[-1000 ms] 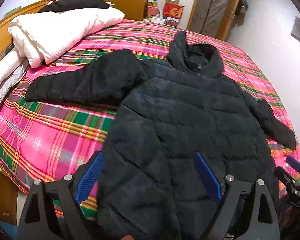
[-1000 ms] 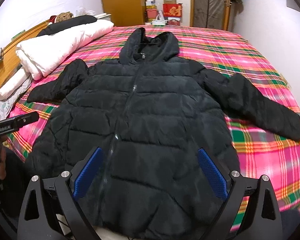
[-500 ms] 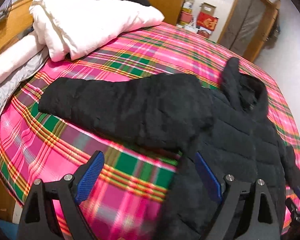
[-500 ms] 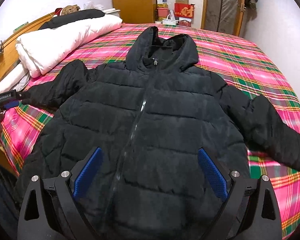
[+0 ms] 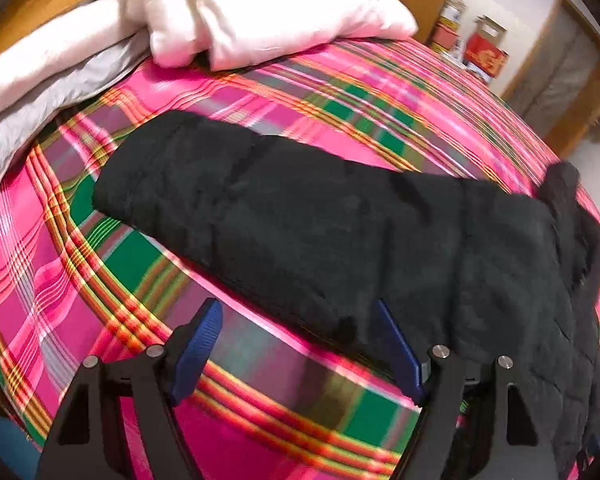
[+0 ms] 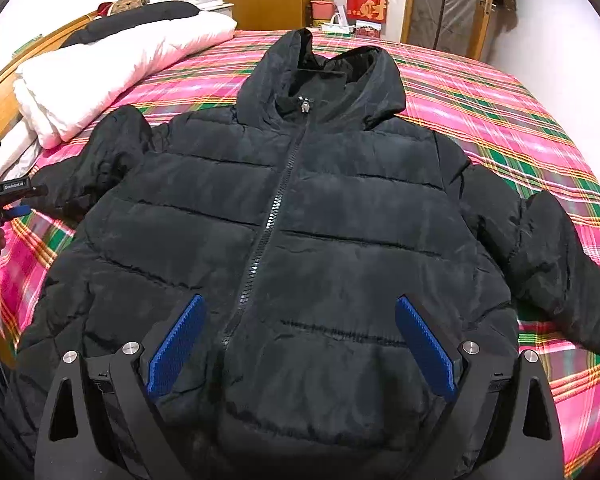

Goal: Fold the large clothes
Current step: 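Move the left tool to the jacket sleeve nearest it and grasp it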

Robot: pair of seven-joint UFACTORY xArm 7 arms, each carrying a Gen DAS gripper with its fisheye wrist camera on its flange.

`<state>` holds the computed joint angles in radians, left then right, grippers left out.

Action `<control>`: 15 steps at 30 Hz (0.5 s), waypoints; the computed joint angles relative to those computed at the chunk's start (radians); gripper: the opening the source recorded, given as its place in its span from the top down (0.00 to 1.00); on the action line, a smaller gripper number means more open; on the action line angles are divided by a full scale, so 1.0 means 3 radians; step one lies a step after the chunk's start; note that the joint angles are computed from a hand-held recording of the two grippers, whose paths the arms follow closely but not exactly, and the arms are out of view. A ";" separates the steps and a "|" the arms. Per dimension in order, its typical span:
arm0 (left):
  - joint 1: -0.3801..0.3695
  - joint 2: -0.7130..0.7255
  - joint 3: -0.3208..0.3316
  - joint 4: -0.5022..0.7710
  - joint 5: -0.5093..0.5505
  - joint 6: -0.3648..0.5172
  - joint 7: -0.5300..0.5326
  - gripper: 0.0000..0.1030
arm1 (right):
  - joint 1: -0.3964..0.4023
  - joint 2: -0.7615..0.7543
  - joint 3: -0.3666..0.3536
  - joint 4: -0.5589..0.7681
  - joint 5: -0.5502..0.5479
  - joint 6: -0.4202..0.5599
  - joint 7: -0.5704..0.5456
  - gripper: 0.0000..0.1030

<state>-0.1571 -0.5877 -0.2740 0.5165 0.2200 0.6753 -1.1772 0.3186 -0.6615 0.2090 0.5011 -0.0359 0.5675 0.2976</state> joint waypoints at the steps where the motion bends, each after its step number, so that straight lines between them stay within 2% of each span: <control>1: 0.0030 -0.0005 0.0023 -0.0050 0.0000 -0.0051 -0.0028 0.24 | -0.0012 0.0026 -0.0001 0.0002 -0.0009 -0.0013 0.0001 0.07; 5: 0.0173 -0.0043 0.0146 -0.0325 -0.0062 -0.0424 -0.0168 0.24 | -0.0051 0.0082 -0.0006 0.0000 -0.0039 -0.0017 0.0012 0.07; 8: 0.0354 -0.0071 0.0085 -0.0487 0.0013 -0.0763 -0.0290 0.24 | -0.0074 0.0117 -0.0009 -0.0003 -0.0058 -0.0019 0.0024 0.07; 11: 0.0514 0.0008 -0.0029 -0.0448 0.0168 -0.0825 -0.0296 0.24 | -0.0090 0.0144 -0.0017 -0.0012 -0.0068 -0.0022 0.0033 0.07; 13: 0.0596 0.0094 -0.0116 -0.0368 0.0297 -0.0768 -0.0304 0.26 | -0.0093 0.0149 -0.0022 -0.0024 -0.0070 -0.0030 0.0039 0.07; 14: 0.0627 0.0117 -0.0143 -0.0344 0.0361 -0.0748 -0.0321 0.31 | -0.0096 0.0150 -0.0022 -0.0026 -0.0072 -0.0032 0.0044 0.07; 15: 0.0629 0.0135 -0.0147 -0.0322 0.0403 -0.0735 -0.0322 0.44 | -0.0095 0.0147 -0.0024 -0.0031 -0.0070 -0.0037 0.0048 0.07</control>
